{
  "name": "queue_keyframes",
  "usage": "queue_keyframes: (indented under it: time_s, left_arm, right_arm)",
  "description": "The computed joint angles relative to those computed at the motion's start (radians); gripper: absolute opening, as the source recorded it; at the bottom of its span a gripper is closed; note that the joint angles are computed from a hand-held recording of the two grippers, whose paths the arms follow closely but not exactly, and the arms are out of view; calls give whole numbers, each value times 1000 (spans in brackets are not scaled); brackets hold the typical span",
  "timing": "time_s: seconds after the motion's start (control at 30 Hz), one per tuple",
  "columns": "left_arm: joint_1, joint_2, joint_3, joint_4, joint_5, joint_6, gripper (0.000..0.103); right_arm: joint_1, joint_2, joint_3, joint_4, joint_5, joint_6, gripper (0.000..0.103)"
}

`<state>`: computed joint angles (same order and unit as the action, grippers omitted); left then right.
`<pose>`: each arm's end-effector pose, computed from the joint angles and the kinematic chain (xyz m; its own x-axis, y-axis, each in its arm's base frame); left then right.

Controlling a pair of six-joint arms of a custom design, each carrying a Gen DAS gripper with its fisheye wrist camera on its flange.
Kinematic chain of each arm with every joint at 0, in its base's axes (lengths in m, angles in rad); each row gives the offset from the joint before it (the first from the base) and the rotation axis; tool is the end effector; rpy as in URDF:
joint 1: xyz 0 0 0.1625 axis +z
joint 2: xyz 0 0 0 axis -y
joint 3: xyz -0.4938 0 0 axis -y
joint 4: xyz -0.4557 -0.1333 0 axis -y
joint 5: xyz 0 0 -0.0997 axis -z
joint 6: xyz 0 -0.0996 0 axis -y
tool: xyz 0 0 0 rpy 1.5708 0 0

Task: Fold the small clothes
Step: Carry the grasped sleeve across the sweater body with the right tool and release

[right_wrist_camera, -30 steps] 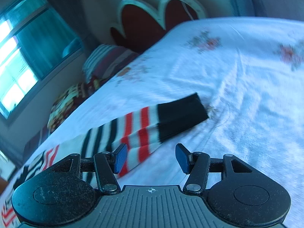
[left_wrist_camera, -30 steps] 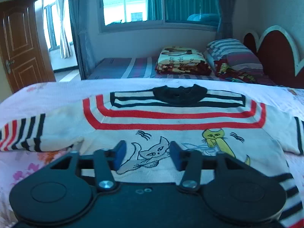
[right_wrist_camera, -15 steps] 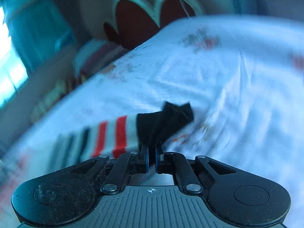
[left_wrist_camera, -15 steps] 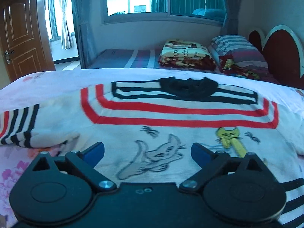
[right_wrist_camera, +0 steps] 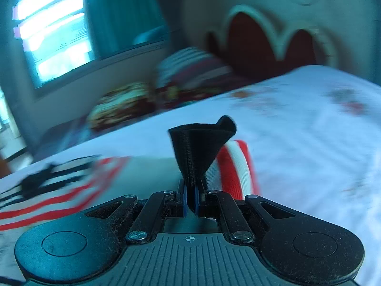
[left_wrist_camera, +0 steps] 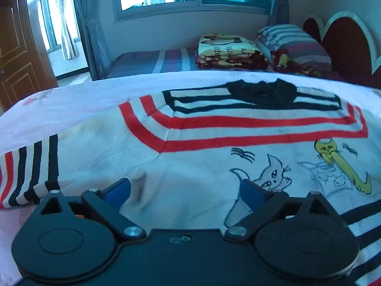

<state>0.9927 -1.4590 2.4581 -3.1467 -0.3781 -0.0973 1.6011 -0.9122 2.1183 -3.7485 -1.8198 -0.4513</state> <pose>-0.0323 -0.4628 0.2935 -0.6278 -0.2899 -0.7223 0.3989 0.6770 -0.6184 0.1269 -0.5971 0.1552 -0.8698 -0.0892 0.4852 -0.4406 0.5832 -0.6825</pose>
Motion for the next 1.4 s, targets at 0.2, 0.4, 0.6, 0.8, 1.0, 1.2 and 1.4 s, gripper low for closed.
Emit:
queue_keyframes:
  time_s: [0.2, 0.4, 0.6, 0.8, 1.0, 1.2, 1.4]
  left_arm:
    - [20, -104, 11, 47, -41, 19, 98]
    - [43, -190, 19, 100, -38, 10, 98]
    - [68, -220, 15, 121, -54, -42, 98]
    - [51, -214, 13, 69, -133, -8, 97]
    - [78, -117, -29, -5, -410, -14, 76]
    - [129, 46, -106, -35, -517, -28, 65]
    - [145, 137, -152, -57, -483, 10, 9]
  right_arm:
    - [106, 109, -44, 137, 101, 26, 5]
    - [187, 211, -68, 175, 123, 1, 5]
    - [218, 286, -103, 226, 99, -42, 6]
    - [214, 299, -58, 105, 155, -112, 40]
    - [175, 229, 18, -1, 174, -10, 40]
    - [118, 142, 76, -44, 145, 79, 40]
    - [42, 55, 121, -24, 173, 242, 40]
